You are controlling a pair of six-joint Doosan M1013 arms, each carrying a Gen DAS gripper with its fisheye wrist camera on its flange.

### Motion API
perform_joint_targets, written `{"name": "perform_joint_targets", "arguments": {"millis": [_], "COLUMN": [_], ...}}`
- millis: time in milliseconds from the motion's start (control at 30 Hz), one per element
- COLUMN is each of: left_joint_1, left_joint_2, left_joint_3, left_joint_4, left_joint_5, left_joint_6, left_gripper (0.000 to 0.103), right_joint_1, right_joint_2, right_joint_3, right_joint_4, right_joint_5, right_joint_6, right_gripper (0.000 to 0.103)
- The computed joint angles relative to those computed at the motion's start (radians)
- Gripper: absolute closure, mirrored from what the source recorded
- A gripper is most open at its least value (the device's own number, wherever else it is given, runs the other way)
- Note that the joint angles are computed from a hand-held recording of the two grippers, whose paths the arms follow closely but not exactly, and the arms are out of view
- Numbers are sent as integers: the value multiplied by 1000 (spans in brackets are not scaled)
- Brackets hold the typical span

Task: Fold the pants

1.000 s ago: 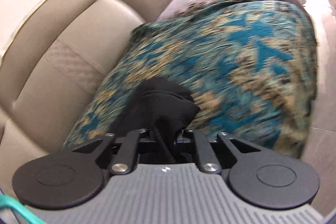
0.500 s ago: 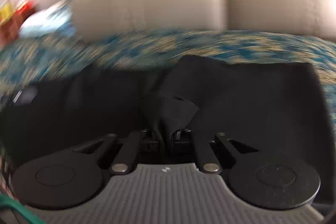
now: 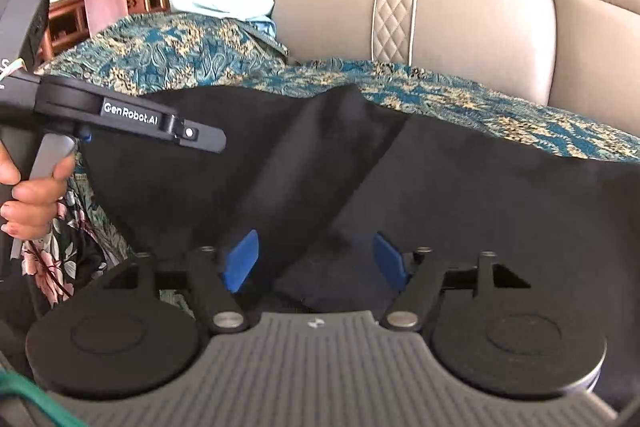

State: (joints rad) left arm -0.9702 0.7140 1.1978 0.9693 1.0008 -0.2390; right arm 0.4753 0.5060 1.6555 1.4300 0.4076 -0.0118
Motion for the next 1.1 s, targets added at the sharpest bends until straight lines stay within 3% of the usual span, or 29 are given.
{"name": "perform_joint_targets", "arguments": {"millis": [133,333,433,533,600,700,800,833,867,900,967,1100], "left_joint_1": [-5,11,31,55,70,85,93,99,105,111,123,133], "left_joint_2": [-3,-9,4,33,51,75,100,106,111,117,133,162], "left_joint_3": [4,15,-8,-60,-94,-138,-183,-192,-200,-207,-231,-278], "left_joint_4": [3,-43,-98,-165,-206,-226,-242,-250,-265,-284,-326,-319], "left_joint_5": [-70,-256,-330,-344,-353,-344,-306,-309,-318,-329,-324,-309], "left_joint_6": [21,64,124,182,211,228,257,262,274,288,311,326], "left_gripper": [75,75,72,71,71,68,56,52,47,46,46,49], "right_joint_1": [-5,14,25,25,31,41,38,39,38,37,40,49], "right_joint_2": [-15,-18,-17,-16,-18,-21,-24,-24,-24,-23,-20,-16], "right_joint_3": [28,38,48,50,58,68,73,73,74,74,74,72], "right_joint_4": [51,-114,-54,7,83,201,200,204,205,194,227,195], "right_joint_5": [-28,-61,-88,-88,-114,-148,-130,-131,-124,-116,-116,-127], "right_joint_6": [-48,4,-75,-95,-150,-268,-267,-268,-268,-260,-300,-285], "right_gripper": [19,19,19,44,79,86,82,73,56,46,37,34]}}
